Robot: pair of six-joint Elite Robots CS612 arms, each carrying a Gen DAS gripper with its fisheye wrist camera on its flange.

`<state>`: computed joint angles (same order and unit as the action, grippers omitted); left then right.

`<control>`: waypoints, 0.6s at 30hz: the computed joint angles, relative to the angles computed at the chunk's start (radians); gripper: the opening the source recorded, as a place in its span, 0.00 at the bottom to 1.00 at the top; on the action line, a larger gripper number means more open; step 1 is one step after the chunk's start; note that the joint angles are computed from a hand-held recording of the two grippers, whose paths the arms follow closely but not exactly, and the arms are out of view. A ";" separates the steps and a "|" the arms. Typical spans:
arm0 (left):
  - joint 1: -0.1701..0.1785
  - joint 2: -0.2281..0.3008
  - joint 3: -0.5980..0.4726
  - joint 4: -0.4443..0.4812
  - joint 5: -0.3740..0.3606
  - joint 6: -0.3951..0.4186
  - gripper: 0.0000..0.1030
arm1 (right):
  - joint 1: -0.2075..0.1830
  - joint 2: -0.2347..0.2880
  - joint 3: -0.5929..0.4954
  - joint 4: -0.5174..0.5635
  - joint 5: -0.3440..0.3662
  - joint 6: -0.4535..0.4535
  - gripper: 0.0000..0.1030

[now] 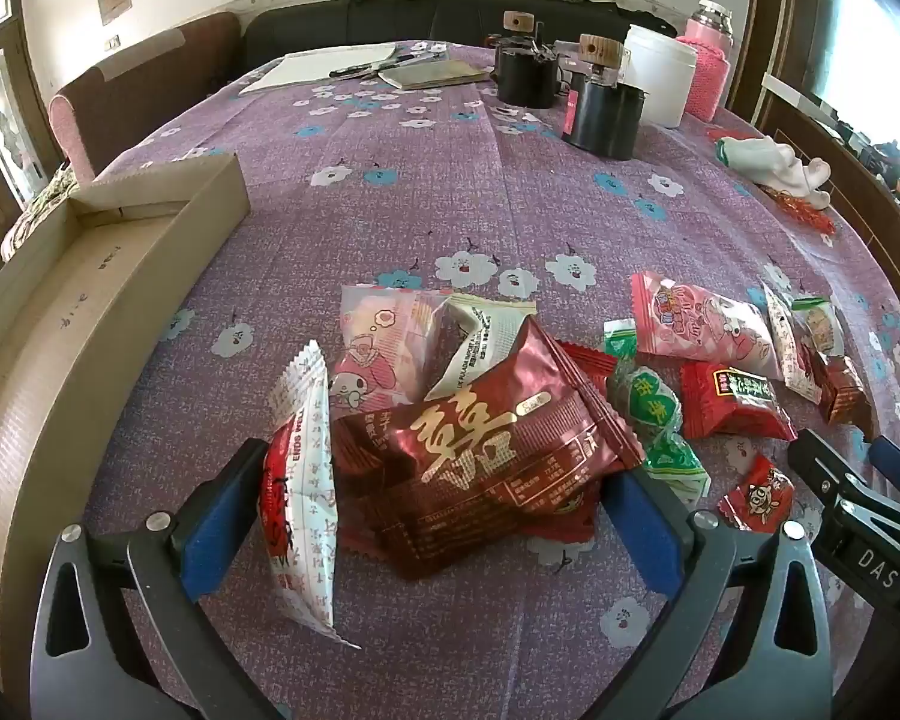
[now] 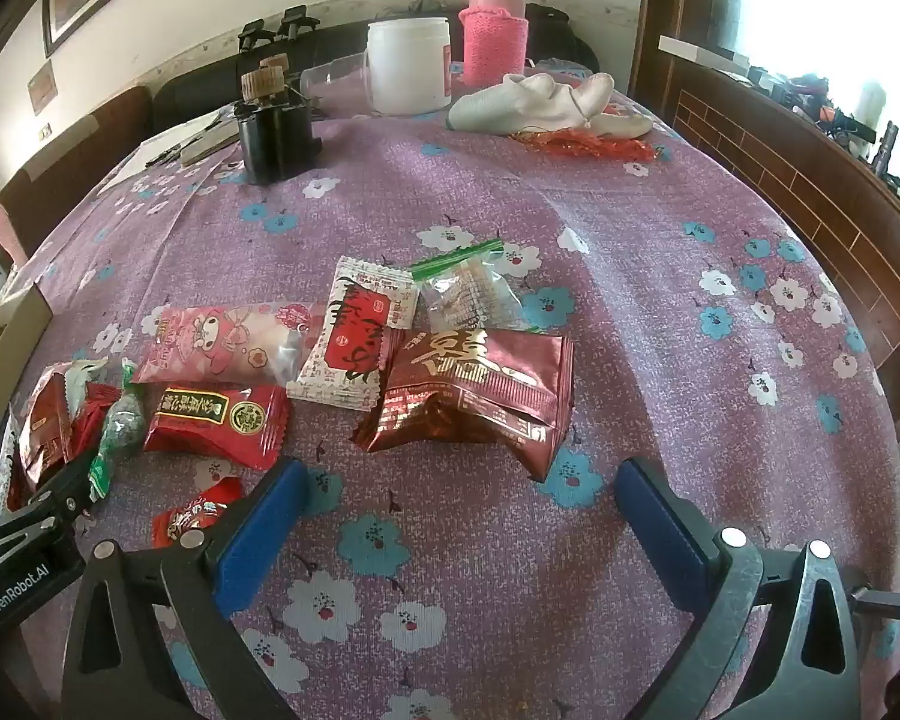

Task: Organize snacks
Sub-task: 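Move both tools over the snack pile toward the cardboard tray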

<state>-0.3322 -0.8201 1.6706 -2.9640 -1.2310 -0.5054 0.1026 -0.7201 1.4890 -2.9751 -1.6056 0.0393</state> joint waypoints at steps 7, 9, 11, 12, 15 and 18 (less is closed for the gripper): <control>0.000 0.000 0.000 -0.001 0.000 0.000 1.00 | 0.000 -0.001 0.002 -0.003 0.003 0.001 1.00; 0.000 0.000 0.000 -0.001 0.000 0.000 1.00 | 0.000 -0.001 0.003 -0.003 0.003 0.001 1.00; 0.000 0.000 0.000 -0.001 0.000 0.000 1.00 | 0.000 -0.001 0.002 -0.002 0.003 0.002 1.00; 0.000 0.000 0.000 -0.001 0.000 0.000 1.00 | 0.000 -0.001 0.002 -0.002 0.003 0.002 1.00; 0.000 0.000 0.000 -0.001 0.000 0.000 1.00 | 0.000 -0.002 0.003 -0.003 0.003 0.002 1.00; -0.001 0.000 0.000 0.002 0.004 -0.006 1.00 | -0.001 -0.002 0.004 -0.003 0.003 0.002 1.00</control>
